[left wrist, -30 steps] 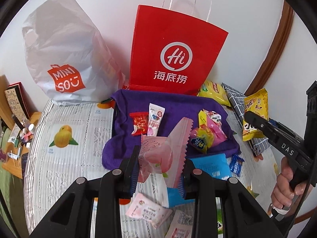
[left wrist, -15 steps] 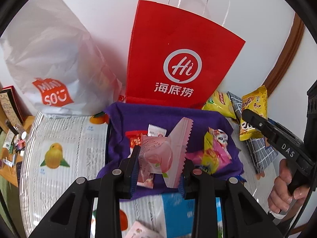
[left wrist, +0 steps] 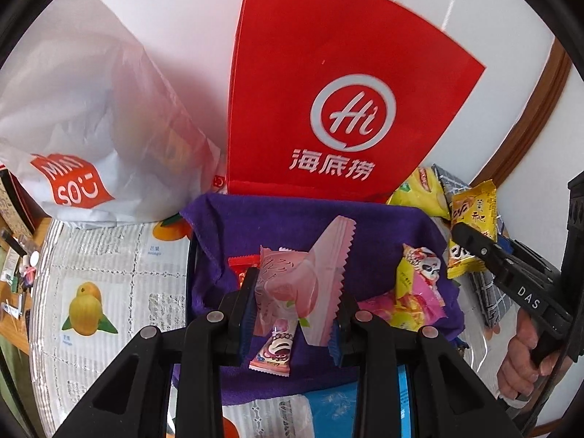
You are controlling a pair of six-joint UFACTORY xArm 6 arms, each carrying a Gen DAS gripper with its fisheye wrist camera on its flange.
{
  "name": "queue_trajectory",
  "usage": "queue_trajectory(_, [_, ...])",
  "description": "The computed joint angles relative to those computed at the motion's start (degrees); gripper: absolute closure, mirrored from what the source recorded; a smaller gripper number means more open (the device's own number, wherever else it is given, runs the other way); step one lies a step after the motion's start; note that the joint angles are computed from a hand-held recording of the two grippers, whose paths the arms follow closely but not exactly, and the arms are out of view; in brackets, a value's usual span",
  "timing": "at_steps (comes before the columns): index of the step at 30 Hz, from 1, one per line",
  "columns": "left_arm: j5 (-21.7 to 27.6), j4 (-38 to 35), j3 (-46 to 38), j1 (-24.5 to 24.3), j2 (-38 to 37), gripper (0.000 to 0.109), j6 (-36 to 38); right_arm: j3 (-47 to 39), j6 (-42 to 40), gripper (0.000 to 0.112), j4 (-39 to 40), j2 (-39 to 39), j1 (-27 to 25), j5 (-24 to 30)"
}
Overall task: Organize snacks
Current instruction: 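Carry the pink candy and yellow bar over the purple towel with both grippers, then open the right gripper over the towel while the left releases the pink candy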
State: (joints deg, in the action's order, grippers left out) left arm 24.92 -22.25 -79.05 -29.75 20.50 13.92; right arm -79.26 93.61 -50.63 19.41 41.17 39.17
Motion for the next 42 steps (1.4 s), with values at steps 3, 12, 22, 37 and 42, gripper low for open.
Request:
queue_trajectory(3, [0.3,0.1,-0.8,0.3,0.8,0.078,-0.1,0.6,-0.6,0.073,0.9,0.1,-0.6,-0.7])
queue_trajectory(12, [1.7,0.8,-2.2,0.9,2.4,0.078,-0.8,1.5,-2.6,0.073,3.5,0.8,-1.6,-2.0])
queue_trajectory(22, [1.9,0.9,-2.5,1.2,2.8,0.078,-0.8,0.7,-6.1,0.073,6.5,2.2,-2.0,-2.3])
queue_trajectory(37, [4.0,3.3,-4.6,1.8,4.8,0.078,-3.6,-0.4,-9.2,0.073,10.1,4.5,-2.9,-4.0])
queue_trajectory(42, [5.5,4.6,-5.7,1.6,5.8,0.078,-4.5,-2.8,-15.1,0.073,13.9,7.0,-2.5,-4.9])
